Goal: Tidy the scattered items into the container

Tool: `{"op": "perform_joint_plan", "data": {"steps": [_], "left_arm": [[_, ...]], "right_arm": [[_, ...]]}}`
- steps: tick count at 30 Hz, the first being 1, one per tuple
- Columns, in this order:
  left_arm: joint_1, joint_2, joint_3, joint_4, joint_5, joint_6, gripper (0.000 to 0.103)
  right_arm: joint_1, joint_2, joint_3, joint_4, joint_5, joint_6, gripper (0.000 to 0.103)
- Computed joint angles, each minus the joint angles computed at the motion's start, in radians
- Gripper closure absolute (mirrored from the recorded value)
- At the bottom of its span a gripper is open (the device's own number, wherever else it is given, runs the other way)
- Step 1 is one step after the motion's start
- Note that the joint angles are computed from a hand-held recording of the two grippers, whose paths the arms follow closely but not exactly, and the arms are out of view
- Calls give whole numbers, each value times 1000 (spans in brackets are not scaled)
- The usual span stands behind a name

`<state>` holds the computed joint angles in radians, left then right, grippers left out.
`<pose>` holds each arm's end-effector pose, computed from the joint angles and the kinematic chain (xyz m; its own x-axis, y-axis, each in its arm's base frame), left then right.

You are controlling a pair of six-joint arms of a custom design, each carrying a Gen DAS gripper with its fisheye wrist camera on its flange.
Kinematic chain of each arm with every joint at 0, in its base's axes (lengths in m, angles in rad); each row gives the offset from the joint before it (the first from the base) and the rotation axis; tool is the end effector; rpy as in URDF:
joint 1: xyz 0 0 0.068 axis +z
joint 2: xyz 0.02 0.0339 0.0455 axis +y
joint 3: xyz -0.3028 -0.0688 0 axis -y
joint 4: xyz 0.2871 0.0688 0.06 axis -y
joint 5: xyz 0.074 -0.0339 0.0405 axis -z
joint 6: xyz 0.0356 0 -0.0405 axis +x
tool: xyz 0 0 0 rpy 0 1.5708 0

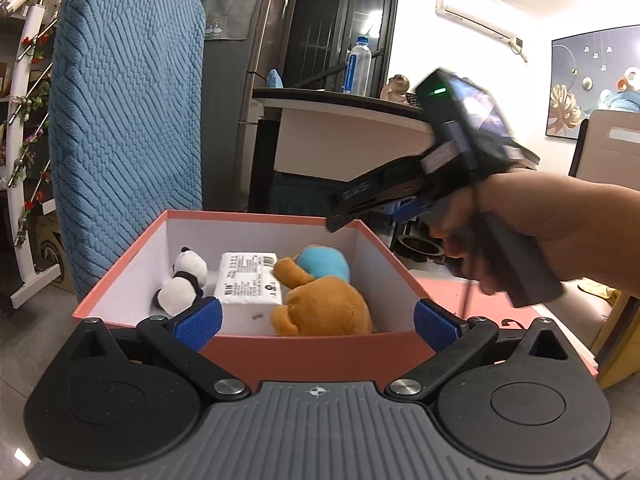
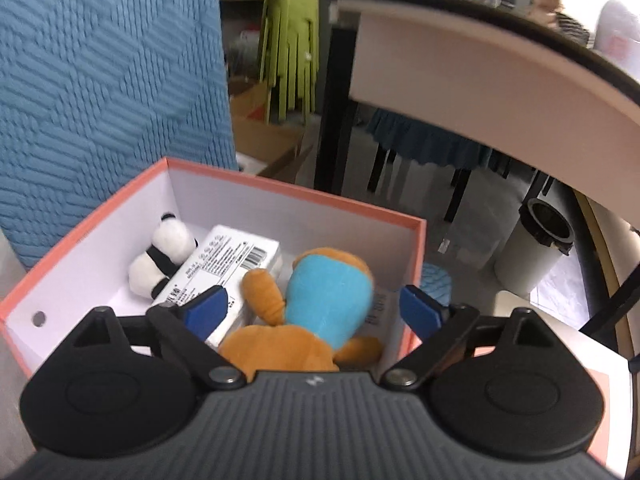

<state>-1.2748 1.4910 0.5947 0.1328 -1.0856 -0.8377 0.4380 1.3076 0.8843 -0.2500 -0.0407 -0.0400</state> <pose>0.1140 -0.2658 0.1659 -0.3280 -0.1127 -0.9379 0.0239 0.9915 -0.1275 0.2831 0.1342 0.2743 -0.5462 -0.2999 -0.7822 -0.4748 0.8801 -0.0059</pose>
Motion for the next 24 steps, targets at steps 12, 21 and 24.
{"op": "perform_joint_plan", "data": {"steps": [12,21,24], "left_arm": [[-24,107,79,19,-33,56,0],[-58,172,129,19,-124,81,0],[-64,192,144,30,-141,115,0]], "right_arm": [[-317,-573,-321,-51,-234,-61,10],[-1096,-1029,-475,-351,-954,-263,8],[-1393,-1012,-468,-594,-1206,-519,8]]}}
